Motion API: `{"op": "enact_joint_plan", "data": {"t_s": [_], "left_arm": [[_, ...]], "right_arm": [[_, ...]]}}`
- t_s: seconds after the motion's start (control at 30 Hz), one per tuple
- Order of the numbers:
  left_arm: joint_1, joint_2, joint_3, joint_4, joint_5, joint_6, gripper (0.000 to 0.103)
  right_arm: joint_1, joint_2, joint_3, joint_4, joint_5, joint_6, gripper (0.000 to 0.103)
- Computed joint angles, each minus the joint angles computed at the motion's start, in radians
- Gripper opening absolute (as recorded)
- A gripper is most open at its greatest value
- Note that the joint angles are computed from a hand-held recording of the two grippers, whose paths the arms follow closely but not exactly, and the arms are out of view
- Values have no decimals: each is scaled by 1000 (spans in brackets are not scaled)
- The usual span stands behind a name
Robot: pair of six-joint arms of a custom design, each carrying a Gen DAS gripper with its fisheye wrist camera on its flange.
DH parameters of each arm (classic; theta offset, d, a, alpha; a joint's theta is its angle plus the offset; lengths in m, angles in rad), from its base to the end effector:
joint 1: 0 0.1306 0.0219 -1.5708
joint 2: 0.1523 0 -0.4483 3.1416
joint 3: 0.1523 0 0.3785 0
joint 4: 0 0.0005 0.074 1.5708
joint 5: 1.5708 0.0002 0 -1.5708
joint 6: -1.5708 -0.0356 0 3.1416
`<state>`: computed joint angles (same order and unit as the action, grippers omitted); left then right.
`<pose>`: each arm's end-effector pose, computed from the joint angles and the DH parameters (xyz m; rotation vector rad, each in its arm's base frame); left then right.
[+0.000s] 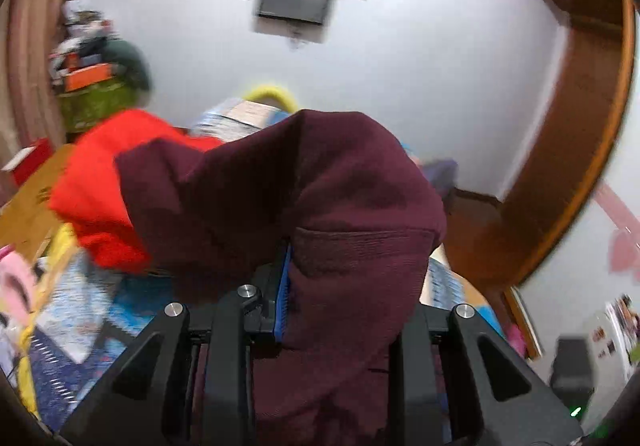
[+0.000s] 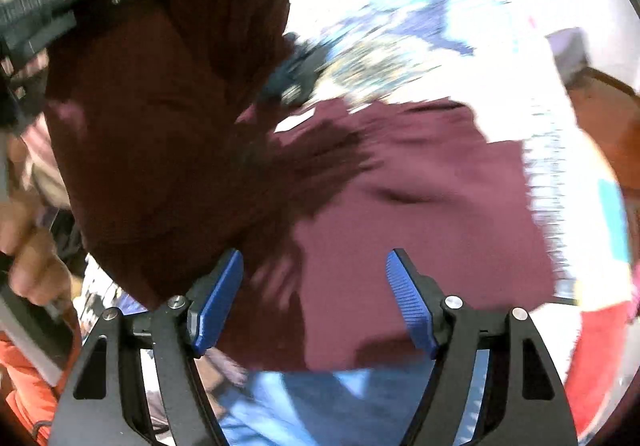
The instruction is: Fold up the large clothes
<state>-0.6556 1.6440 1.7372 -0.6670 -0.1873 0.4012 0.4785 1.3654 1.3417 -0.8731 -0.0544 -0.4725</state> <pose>0.4717 -0.3551 0.5435 0.1645 2.1563 -0.4175 0.3941 0.2060 0.4836 -0.0316 2.5267 0.4664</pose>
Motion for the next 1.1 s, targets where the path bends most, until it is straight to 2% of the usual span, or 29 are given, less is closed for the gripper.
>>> {"op": "enact_joint_plan", "data": {"t_s": [0.2,0.3,0.37,0.43,0.5,0.6,0.67,0.77,0.93,1.03,1.1], "left_arm": [[-96,111,82,-98,108,-92,24],[-121,157,85,-168,204,-112,25],[-144,148,46,-146,165,-147,28],[-168,130,15,-124,99,-215,37],[-178,112,-6,-129,95,-271,49],[-188,85,-34,-130,93,-306,53],[-185,69,-38,-140,121,-307,59],[-165,24,-78,-114,146,-297,67],[-121,-52,-143,-46,111,-275,69],[-69,-90,-167,-22,95,-263,82],[-42,-105,-184,-6,55,-267,84]], "right_arm": [[-60,-110,-44,-69,208,-13,71],[-79,-142,-65,-97,273,-27,71],[-92,-168,-82,-118,294,-28,71],[-91,-179,-96,-132,312,-35,71],[-93,-184,-105,-136,314,-32,71],[-94,-200,-117,-137,339,-27,71],[-89,-227,-120,-151,352,-38,71],[-78,-250,-123,-137,363,-46,71],[-47,-242,-93,-101,386,-32,71],[-35,-223,-73,-53,362,-22,71],[-29,-201,-55,-27,345,-16,71]]}}
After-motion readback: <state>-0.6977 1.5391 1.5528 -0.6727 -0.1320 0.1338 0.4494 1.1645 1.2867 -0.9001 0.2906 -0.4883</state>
